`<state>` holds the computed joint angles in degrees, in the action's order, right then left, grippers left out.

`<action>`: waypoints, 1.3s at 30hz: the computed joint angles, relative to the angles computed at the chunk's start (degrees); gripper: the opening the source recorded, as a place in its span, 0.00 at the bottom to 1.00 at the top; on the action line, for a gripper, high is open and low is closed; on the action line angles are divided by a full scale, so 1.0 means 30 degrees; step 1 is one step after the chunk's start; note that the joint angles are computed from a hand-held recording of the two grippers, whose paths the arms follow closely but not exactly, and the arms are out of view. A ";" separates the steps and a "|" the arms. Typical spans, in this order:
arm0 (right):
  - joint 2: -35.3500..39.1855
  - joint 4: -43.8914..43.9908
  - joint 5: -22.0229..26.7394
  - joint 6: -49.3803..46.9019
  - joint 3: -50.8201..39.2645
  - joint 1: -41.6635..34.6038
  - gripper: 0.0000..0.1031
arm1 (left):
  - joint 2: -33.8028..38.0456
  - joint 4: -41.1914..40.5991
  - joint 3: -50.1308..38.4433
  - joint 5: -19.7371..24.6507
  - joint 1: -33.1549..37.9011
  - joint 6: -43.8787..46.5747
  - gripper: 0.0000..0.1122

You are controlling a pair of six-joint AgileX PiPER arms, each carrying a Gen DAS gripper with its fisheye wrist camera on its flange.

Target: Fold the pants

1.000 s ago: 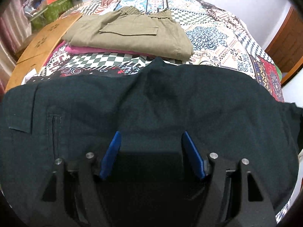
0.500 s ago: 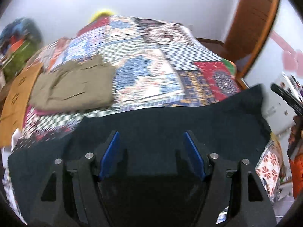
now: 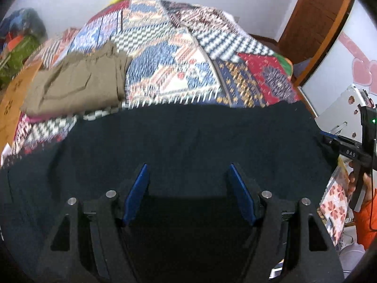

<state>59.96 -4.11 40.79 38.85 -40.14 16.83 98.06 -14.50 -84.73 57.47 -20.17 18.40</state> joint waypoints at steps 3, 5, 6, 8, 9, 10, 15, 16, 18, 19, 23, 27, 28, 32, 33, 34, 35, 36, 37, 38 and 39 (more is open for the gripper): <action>-0.0210 -0.0859 0.0642 0.0959 0.0060 0.0792 0.27 | -0.0032 0.0085 0.1069 -0.0524 0.0039 -0.0015 0.63; -0.0288 -0.1107 0.1582 0.1328 -0.0436 0.1056 0.27 | -0.0215 -0.0088 0.1312 -0.0648 0.0191 -0.0101 0.63; -0.0376 -0.1607 0.2317 0.1980 -0.0809 0.1554 0.27 | -0.0268 -0.0072 0.1186 -0.0398 0.0252 -0.0278 0.63; -0.0701 -0.2440 0.3457 0.3019 -0.1269 0.2554 0.27 | -0.0736 -0.0224 0.1218 -0.0181 0.0425 -0.0337 0.63; -0.0985 -0.2892 0.4071 0.3740 -0.1531 0.3389 0.29 | -0.1087 -0.0252 0.1330 -0.0123 0.0507 -0.0258 0.63; -0.1275 -0.3166 0.4316 0.4152 -0.1605 0.3938 0.33 | -0.1536 -0.0265 0.1534 -0.0095 0.0608 -0.0130 0.63; -0.1492 -0.5862 0.5998 0.8628 -0.3006 0.9157 0.40 | -0.4030 -0.0517 0.2602 0.0437 0.1948 0.0704 0.64; -0.1293 -0.6084 0.6007 0.8960 -0.3258 0.9708 0.40 | -0.4523 -0.0612 0.2874 0.0622 0.2457 0.0954 0.65; -0.0439 -0.6936 0.6197 0.9963 -0.4316 1.1607 0.40 | -0.5337 -0.0557 0.3444 0.0774 0.3216 0.1296 0.66; -0.0124 -0.7071 0.6011 0.9975 -0.4540 1.1903 0.41 | -0.5745 -0.0533 0.3764 0.0884 0.3700 0.1600 0.66; 0.2351 -0.7506 0.5212 0.9364 -0.6689 1.3315 0.45 | -0.7071 -0.0857 0.5172 0.1468 0.5841 0.3339 0.66; 0.5074 -0.7081 0.4579 0.7716 -0.8755 1.3707 0.46 | -0.7660 -0.1028 0.6365 0.1567 0.7003 0.4716 0.66; 0.5378 -0.7107 0.4611 0.7512 -0.8994 1.3830 0.46 | -0.7666 -0.1001 0.6585 0.1551 0.7148 0.4919 0.66; 0.7214 -0.6822 0.4749 0.6745 -1.0080 1.4174 0.46 | -0.7274 -0.1396 0.7100 0.1623 0.7774 0.5806 0.66; 0.7512 -0.6723 0.4756 0.6707 -1.0167 1.4219 0.46 | -0.7297 -0.1396 0.7263 0.1433 0.7740 0.5926 0.66; 0.7762 -0.6797 0.4867 0.6828 -1.0245 1.4303 0.46 | -0.7328 -0.1484 0.7408 0.1273 0.7739 0.6063 0.66; 0.7786 -0.6836 0.4895 0.6873 -1.0165 1.4319 0.46 | -0.7393 -0.1588 0.7557 0.1134 0.7743 0.6258 0.66; 0.7736 -0.6863 0.4877 0.6922 -1.0082 1.4330 0.46 | -0.7523 -0.1616 0.7729 0.0961 0.7699 0.6439 0.66; 0.7627 -0.6942 0.4830 0.7030 -0.9956 1.4276 0.46 | -0.7673 -0.1588 0.7917 0.0767 0.7638 0.6565 0.66; 0.7606 -0.6945 0.4896 0.7032 -0.9945 1.4215 0.46 | -0.7779 -0.1574 0.8057 0.0663 0.7590 0.6651 0.66; 0.7674 -0.6917 0.4997 0.6976 -1.0057 1.4142 0.46 | -0.7841 -0.1630 0.8156 0.0671 0.7613 0.6765 0.66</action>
<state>82.98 -24.86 55.78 59.78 -70.31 59.25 74.54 -19.39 -60.26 59.48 2.67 38.69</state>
